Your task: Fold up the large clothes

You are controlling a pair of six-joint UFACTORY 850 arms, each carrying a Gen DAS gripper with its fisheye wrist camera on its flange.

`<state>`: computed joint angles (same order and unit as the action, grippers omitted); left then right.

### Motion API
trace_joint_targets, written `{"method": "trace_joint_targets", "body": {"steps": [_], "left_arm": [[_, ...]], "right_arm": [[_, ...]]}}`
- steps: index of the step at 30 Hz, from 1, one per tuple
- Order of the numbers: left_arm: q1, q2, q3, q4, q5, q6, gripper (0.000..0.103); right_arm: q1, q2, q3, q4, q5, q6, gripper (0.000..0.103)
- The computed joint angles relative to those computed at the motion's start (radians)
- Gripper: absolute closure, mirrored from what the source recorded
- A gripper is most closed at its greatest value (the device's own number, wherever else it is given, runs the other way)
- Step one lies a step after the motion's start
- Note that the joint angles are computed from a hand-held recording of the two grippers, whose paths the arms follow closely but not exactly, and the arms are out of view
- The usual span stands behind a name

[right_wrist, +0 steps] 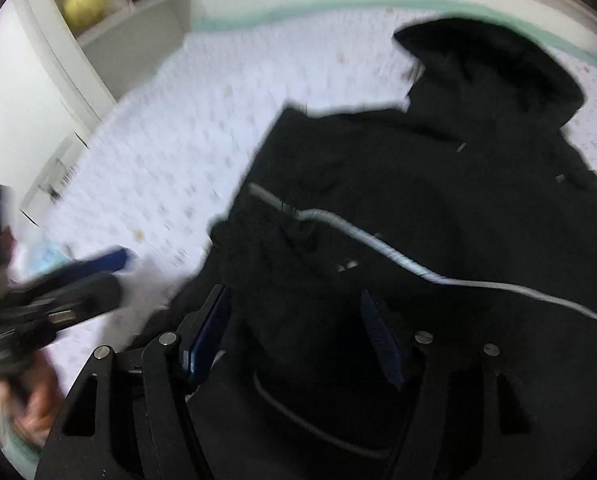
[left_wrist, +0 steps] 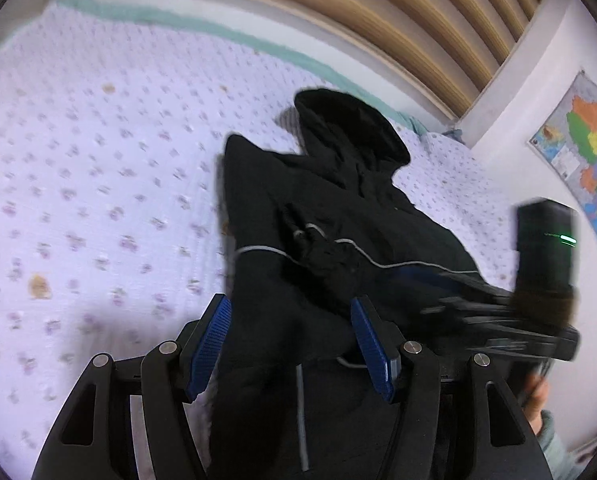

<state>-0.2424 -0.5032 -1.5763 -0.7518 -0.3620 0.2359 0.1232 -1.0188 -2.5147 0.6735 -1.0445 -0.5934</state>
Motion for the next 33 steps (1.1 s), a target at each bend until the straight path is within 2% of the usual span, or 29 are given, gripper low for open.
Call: {"method": "trace_joint_targets", "body": {"steps": [2, 4, 6, 9, 11, 12, 13, 14, 15, 16, 19, 21, 22, 24, 26, 28, 30, 33], "left_arm": [[0.012, -0.04, -0.05, -0.12, -0.046, 0.08, 0.039], [0.016, -0.089, -0.115, -0.135, -0.088, 0.064, 0.039], [0.011, -0.149, -0.199, -0.073, -0.126, -0.01, 0.039], [-0.004, -0.237, -0.323, 0.009, -0.184, -0.103, 0.039], [-0.023, -0.31, -0.428, 0.117, -0.229, -0.204, 0.039], [-0.035, -0.335, -0.466, 0.182, -0.236, -0.251, 0.049], [-0.05, -0.356, -0.499, 0.271, -0.237, -0.313, 0.073], [-0.063, -0.371, -0.525, 0.357, -0.239, -0.372, 0.077], [-0.072, -0.37, -0.526, 0.401, -0.225, -0.403, 0.079], [-0.078, -0.344, -0.494, 0.402, -0.179, -0.405, 0.081], [-0.07, -0.235, -0.344, 0.244, -0.007, -0.245, 0.082], [-0.061, -0.19, -0.287, 0.18, 0.045, -0.188, 0.082], [-0.056, -0.173, -0.265, 0.202, 0.055, -0.218, 0.082], [-0.043, -0.169, -0.25, 0.274, 0.03, -0.305, 0.082], [-0.026, -0.21, -0.278, 0.349, -0.061, -0.418, 0.082], [-0.016, -0.243, -0.282, 0.299, -0.121, -0.409, 0.082], [-0.015, -0.24, -0.258, 0.256, -0.095, -0.367, 0.08], [-0.04, -0.237, -0.276, 0.418, -0.102, -0.461, 0.078]], "right_arm": [[-0.026, 0.072, 0.098, 0.032, 0.051, -0.046, 0.033], [-0.06, 0.148, 0.202, 0.054, 0.117, -0.093, 0.033], [-0.093, 0.201, 0.276, 0.065, 0.172, -0.124, 0.033], [-0.134, 0.249, 0.347, -0.002, 0.265, -0.095, 0.033], [-0.156, 0.255, 0.359, -0.039, 0.284, -0.062, 0.033], [-0.168, 0.253, 0.361, -0.06, 0.29, -0.037, 0.033], [-0.179, 0.248, 0.36, -0.086, 0.296, -0.005, 0.033], [-0.189, 0.242, 0.356, -0.118, 0.303, 0.026, 0.033], [-0.193, 0.244, 0.363, -0.149, 0.317, 0.05, 0.033], [-0.195, 0.245, 0.371, -0.202, 0.342, 0.086, 0.033], [-0.184, 0.226, 0.361, -0.413, 0.392, 0.239, 0.033], [-0.185, 0.19, 0.319, -0.455, 0.376, 0.278, 0.033], [-0.187, 0.167, 0.288, -0.455, 0.355, 0.286, 0.033], [-0.184, 0.128, 0.242, -0.456, 0.326, 0.295, 0.034], [-0.172, 0.1, 0.216, -0.476, 0.311, 0.312, 0.034], [-0.151, 0.066, 0.189, -0.561, 0.303, 0.373, 0.034], [-0.136, 0.048, 0.188, -0.634, 0.301, 0.42, 0.031], [-0.131, 0.051, 0.214, -0.671, 0.321, 0.437, 0.031]]}}
